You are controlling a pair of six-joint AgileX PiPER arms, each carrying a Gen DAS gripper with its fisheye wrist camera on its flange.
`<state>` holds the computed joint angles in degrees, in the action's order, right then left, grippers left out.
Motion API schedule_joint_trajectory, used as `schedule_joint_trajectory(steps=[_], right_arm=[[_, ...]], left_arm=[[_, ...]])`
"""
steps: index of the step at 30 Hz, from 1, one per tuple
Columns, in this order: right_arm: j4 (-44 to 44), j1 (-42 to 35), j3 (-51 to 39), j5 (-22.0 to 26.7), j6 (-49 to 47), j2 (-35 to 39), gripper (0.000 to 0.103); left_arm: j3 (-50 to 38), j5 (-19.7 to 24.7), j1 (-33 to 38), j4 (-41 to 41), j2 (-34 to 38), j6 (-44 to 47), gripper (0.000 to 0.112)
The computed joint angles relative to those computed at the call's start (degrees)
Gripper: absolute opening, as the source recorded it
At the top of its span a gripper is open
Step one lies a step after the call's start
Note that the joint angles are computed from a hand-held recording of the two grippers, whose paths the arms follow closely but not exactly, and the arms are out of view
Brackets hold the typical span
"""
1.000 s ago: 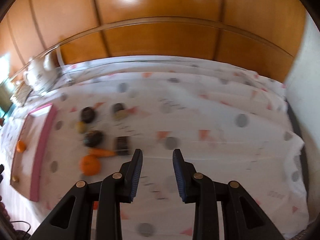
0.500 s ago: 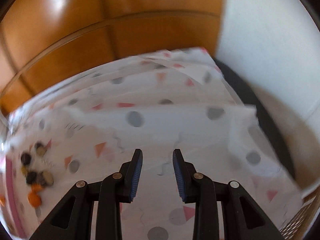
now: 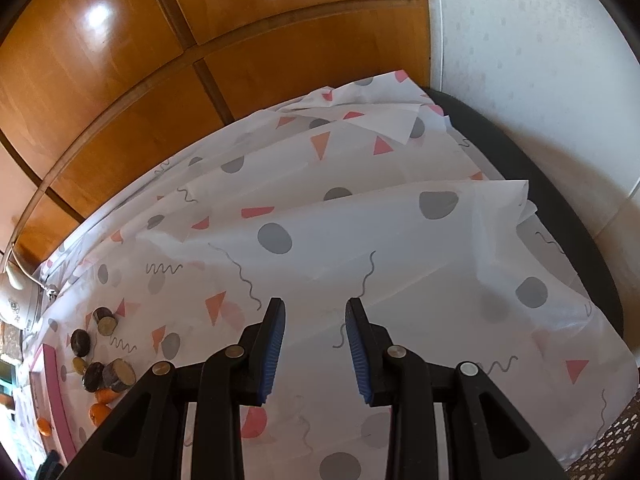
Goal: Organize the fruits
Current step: 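Reach the left tool to the red tomato and grasp it, then carry the tomato with the left tool into the tray and release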
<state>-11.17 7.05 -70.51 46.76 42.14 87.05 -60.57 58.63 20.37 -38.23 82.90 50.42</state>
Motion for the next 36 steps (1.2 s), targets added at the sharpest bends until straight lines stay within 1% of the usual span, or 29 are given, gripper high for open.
schedule_joint_trajectory(steps=[2,6,9,11,12,13,14,15,18,24,32,36], right_arm=[[0.76,-0.29,-0.05,-0.21,-0.82,0.10,0.032],[2.05,-0.64,0.01,-0.38,-1.81,-0.05,0.032],[2.56,-0.93,0.25,-0.71,-2.05,-0.39,0.032],[3.06,-1.20,0.35,-0.79,-2.23,-0.50,0.032],[3.34,-1.37,0.34,-0.77,-2.33,-0.49,0.032],[3.41,-1.40,0.33,-0.72,-2.26,-0.50,0.032],[3.48,-1.45,0.40,-0.72,-2.22,-0.54,0.032],[3.49,-1.44,0.37,-0.65,-2.16,-0.51,0.032],[3.22,-1.22,0.11,-0.28,-2.02,-0.21,0.032],[1.54,-0.76,-1.03,1.17,-1.40,1.15,0.032],[0.91,-0.56,-1.73,2.94,-1.36,2.59,0.032],[0.29,-0.02,-2.07,3.88,-0.89,3.09,0.032]], left_arm=[[1.09,-0.87,-3.86,0.46,-0.10,-0.27,0.064],[2.55,-3.55,-10.70,2.62,0.51,-2.87,0.063],[3.05,-6.68,-15.61,4.45,1.84,-5.08,0.063],[3.43,-8.89,-18.74,6.27,3.23,-7.43,0.060],[3.53,-9.00,-18.88,6.36,3.62,-7.22,0.052],[4.22,-11.36,-20.65,7.85,4.26,-8.85,0.035],[4.91,-13.23,-21.32,9.03,4.70,-10.06,0.031],[5.72,-14.44,-21.15,7.92,4.61,-9.40,0.031],[5.29,-13.13,-20.20,6.32,4.82,-8.67,0.031],[5.23,-9.63,-15.64,3.98,4.70,-5.67,0.030],[2.47,-3.25,-5.06,-0.60,3.84,-3.43,0.031],[0.44,-0.90,0.28,-2.84,3.57,-2.63,0.030]])
